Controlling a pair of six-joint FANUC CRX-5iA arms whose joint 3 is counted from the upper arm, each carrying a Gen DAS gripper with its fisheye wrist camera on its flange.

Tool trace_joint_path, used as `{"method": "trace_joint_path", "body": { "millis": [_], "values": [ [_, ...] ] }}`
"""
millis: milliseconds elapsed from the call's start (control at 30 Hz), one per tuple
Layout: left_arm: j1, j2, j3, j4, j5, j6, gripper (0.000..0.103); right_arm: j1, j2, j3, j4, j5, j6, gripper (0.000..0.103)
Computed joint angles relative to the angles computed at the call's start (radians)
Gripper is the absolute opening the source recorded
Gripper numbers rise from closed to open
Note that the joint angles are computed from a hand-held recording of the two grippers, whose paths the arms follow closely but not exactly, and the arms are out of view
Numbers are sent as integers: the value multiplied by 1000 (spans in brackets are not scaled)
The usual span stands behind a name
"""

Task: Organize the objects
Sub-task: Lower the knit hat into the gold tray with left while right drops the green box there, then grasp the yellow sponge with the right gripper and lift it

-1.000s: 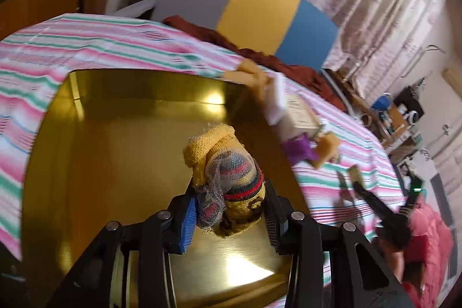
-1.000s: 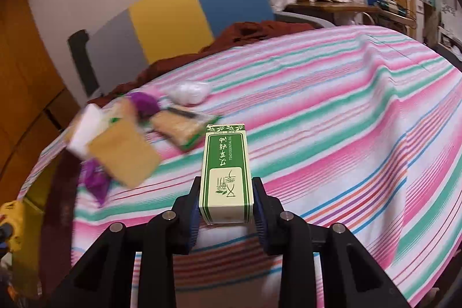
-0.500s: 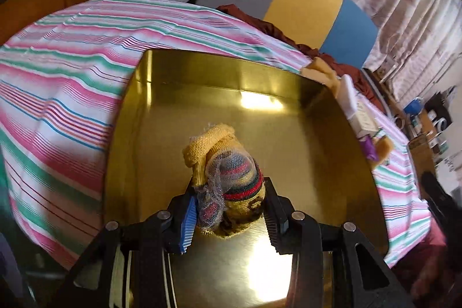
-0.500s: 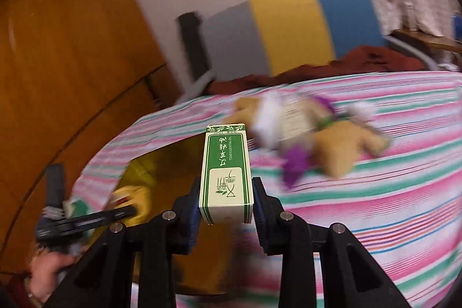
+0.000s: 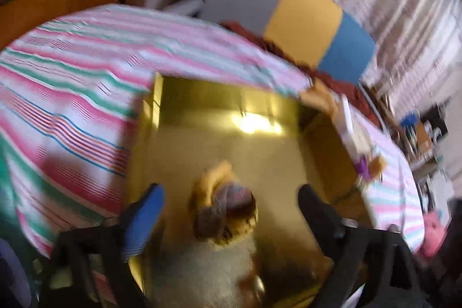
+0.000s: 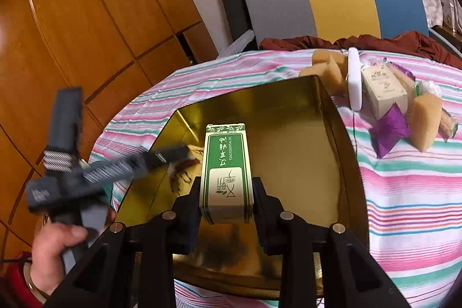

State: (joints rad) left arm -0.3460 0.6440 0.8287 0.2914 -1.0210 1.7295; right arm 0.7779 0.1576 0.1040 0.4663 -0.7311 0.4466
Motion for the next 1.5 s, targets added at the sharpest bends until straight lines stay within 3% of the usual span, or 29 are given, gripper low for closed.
{"method": "trace_joint_path", "body": {
  "millis": [100, 267, 500, 600, 700, 833, 933, 1100, 1300, 1500],
  "values": [
    [22, -45, -57, 15, 71, 42, 97, -2, 5, 16, -51, -13, 37, 31],
    [33, -103, -77, -128, 114, 218, 101, 7, 31, 68, -149, -43, 137, 31],
    [38, -113, -71, -173, 108, 279, 102, -4, 102, 202, -330, -113, 308, 32],
    [37, -116, -75, -166, 101, 279, 102, -11, 120, 246, -421, -135, 370, 42],
    [32, -119, -81, -166, 105, 272, 102, -8, 113, 244, -437, -126, 405, 44],
    [15, -104, -47, -194, 76, 266, 102, 13, 68, 164, -299, -69, 327, 44],
    [6, -90, -37, -169, 60, 234, 102, 13, 17, 69, -131, -28, 175, 44],
    [-20, -61, -9, -128, 23, 158, 103, -23, -58, -48, 40, -25, -30, 45],
    [-56, -44, -7, -62, 15, 31, 103, -72, -126, -141, 123, -96, -174, 45],
    [-91, -43, -21, -20, 12, -56, 103, -136, -153, -202, 144, -150, -195, 47]
  ]
}}
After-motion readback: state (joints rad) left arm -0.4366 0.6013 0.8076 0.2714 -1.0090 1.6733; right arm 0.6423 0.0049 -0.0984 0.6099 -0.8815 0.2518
